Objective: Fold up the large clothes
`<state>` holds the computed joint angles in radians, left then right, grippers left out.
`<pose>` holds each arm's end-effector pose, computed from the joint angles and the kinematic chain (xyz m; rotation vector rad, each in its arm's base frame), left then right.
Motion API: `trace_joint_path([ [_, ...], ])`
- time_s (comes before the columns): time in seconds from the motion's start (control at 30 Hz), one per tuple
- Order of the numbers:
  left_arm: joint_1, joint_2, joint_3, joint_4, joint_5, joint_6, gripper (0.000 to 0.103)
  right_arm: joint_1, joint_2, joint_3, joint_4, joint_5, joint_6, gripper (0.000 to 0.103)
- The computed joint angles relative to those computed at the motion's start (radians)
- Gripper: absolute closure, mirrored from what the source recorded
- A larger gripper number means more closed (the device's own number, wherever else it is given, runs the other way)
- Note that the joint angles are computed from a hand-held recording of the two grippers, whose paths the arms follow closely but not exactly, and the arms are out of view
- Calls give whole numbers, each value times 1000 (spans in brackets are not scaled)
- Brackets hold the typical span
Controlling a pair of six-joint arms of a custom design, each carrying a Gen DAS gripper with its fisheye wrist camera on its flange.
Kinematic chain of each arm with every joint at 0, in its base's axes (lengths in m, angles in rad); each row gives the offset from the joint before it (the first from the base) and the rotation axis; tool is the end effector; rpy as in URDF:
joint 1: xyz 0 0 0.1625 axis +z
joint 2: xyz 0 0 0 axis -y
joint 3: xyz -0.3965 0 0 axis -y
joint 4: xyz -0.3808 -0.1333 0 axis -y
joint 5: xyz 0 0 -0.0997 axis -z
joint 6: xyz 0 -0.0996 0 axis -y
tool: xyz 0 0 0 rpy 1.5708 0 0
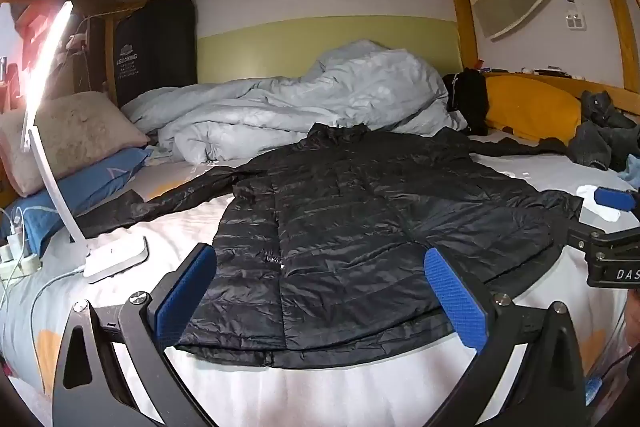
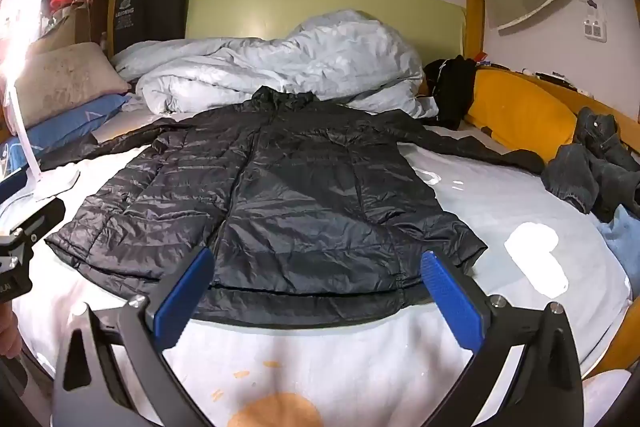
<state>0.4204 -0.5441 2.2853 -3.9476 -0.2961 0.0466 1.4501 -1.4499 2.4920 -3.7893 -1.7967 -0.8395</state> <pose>-0.2465 -0.3605 0.0283 0.7163 1.9054 -1.3218 0.0659 -0.3785 0.2820 0.6050 -2.0736 1.1613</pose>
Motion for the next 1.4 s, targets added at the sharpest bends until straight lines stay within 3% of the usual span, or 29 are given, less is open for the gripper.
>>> trace_joint_path([
  [0.13, -2, -17, 12, 78, -7, -101, 0, 3, -11, 9, 10, 2, 44, 0],
  [0.23, 40, -62, 21, 138, -58, -165, 0, 1, -1, -10, 34, -25, 64, 0],
  [0.37, 49, -59, 29, 112, -74, -165, 0, 4, 30, -2, -17, -43, 32, 0],
  [0.47, 47, -62, 31, 122, -68, -180, 0, -2, 0, -2, 60, -30, 40, 0],
  [0.6, 43, -54, 29, 95, -55, -170, 0, 1, 28, 12, -56, -18, 13, 0],
  [0.77, 44, -46, 19, 105, -15, -164, 0, -8, 9, 14, -55, 7, 46, 0],
  [0.93, 54, -75, 36, 130, -56, -199, 0, -2, 6, 3, -24, -10, 54, 0],
  [1.4, 55, -81, 38, 151, -45, -202, 0, 1, 25, 1, -38, -28, 40, 0],
])
